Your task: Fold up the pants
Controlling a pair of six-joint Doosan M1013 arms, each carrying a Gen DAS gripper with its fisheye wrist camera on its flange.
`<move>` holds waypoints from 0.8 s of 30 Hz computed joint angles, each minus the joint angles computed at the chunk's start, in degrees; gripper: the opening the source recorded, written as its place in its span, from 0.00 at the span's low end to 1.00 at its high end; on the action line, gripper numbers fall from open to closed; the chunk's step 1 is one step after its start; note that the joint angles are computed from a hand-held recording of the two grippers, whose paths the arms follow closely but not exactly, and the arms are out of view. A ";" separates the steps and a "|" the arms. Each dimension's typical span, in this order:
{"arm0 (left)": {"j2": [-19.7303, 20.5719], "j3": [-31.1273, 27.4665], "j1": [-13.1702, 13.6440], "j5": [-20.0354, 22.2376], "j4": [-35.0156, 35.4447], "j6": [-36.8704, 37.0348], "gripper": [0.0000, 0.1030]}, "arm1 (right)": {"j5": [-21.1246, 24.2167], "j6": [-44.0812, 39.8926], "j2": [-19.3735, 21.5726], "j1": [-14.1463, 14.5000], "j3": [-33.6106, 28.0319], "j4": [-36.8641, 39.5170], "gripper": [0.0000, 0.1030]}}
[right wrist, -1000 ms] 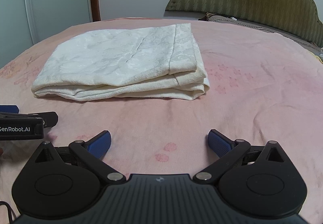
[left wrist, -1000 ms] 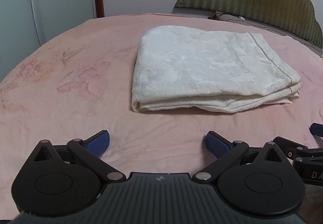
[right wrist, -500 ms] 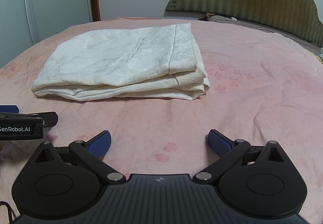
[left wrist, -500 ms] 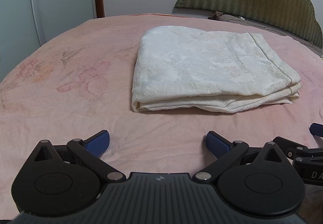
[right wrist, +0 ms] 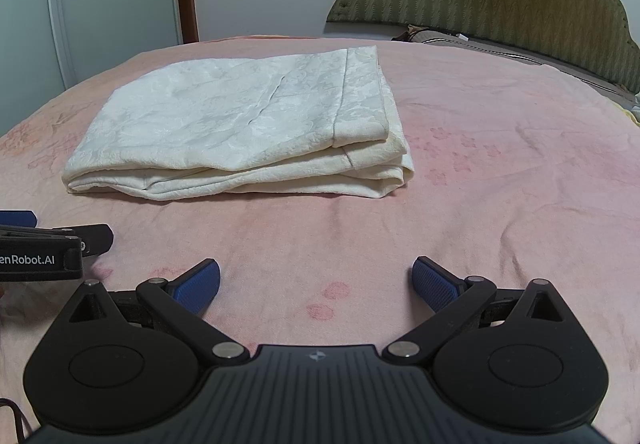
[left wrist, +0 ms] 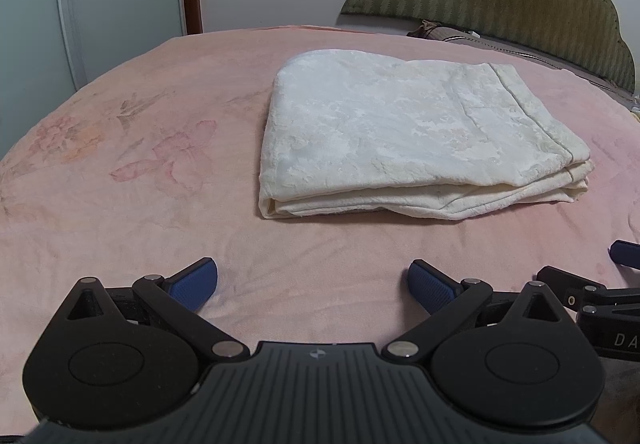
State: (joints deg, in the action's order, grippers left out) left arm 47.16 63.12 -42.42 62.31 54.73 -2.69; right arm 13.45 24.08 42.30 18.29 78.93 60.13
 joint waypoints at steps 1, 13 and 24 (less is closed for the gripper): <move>-0.09 0.14 0.06 -0.16 -0.01 0.01 1.00 | -0.01 -0.04 -0.01 0.00 0.02 0.03 1.00; -0.25 0.21 0.14 -0.50 -0.60 0.70 1.00 | 0.02 0.15 -0.01 -0.01 -0.01 -0.19 1.00; -0.44 0.58 0.07 -1.19 -0.60 0.82 1.00 | 0.03 0.02 -0.03 -0.03 0.02 -0.05 1.00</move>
State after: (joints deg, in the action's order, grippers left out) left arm 46.72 63.70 -42.35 61.12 54.13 -1.86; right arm 13.48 24.10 42.26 18.26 78.94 60.08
